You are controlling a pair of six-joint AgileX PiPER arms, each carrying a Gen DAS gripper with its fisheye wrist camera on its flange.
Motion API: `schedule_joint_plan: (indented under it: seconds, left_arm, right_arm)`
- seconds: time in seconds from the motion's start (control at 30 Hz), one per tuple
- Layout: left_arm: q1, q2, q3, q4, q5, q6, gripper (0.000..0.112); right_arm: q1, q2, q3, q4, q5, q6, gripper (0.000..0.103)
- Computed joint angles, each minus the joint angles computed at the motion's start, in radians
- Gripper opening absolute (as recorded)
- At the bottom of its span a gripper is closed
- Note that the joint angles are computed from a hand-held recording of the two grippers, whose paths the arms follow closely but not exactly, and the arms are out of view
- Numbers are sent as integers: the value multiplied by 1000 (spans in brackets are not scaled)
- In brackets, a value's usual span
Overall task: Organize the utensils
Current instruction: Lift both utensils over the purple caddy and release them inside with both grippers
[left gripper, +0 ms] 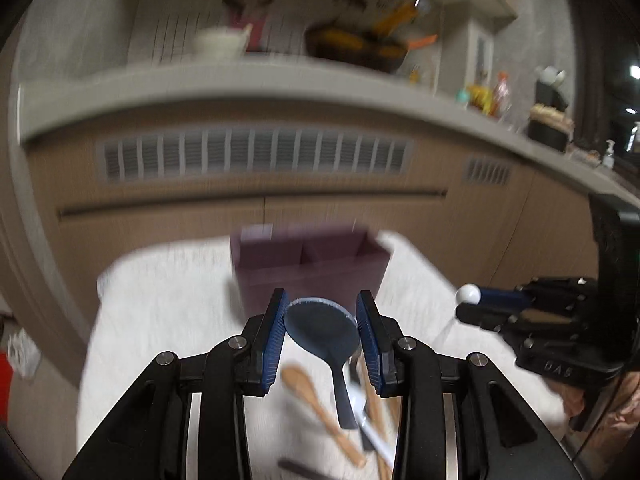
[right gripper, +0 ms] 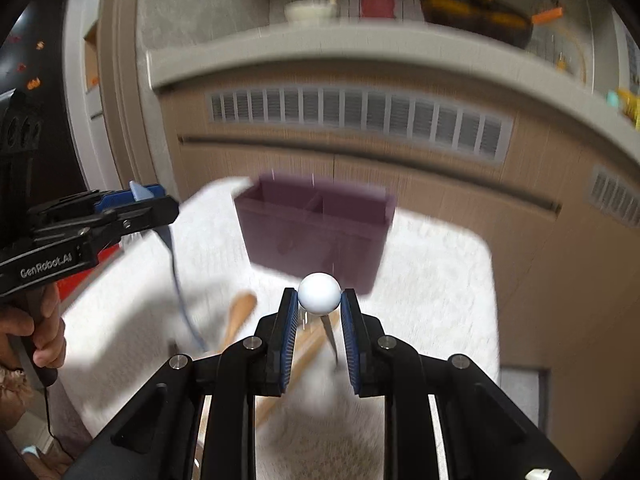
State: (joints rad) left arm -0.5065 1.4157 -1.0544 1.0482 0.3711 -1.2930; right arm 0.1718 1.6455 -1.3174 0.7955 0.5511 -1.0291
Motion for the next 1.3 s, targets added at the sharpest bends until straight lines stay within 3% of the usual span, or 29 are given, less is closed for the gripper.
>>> schedule_joint_plan:
  seconds: [0.17, 0.3, 0.4, 0.53, 0.73, 0.97, 1.3]
  left_arm:
    - [48, 35, -232, -187, 32, 300, 36]
    - [103, 129, -474, -298, 72, 507, 36]
    - [149, 219, -621, -368, 86, 612, 36]
    - [213, 324, -770, -562, 107, 802, 36]
    - [273, 447, -817, -698, 84, 894, 36]
    - [286, 543, -774, -687, 36, 852, 36]
    - [298, 625, -728, -739, 17, 825, 38]
  right_arm:
    - [0, 13, -204, 16, 44, 36, 21]
    - [34, 100, -428, -89, 38, 149, 21]
    - [37, 208, -630, -172, 109, 272, 21]
    - [35, 344, -848, -229, 196, 379, 21]
    - [49, 554, -1094, -300, 303, 492, 21]
    - [55, 726, -1224, -327, 384, 570, 21]
    - [99, 733, -1092, -395, 294, 567, 22]
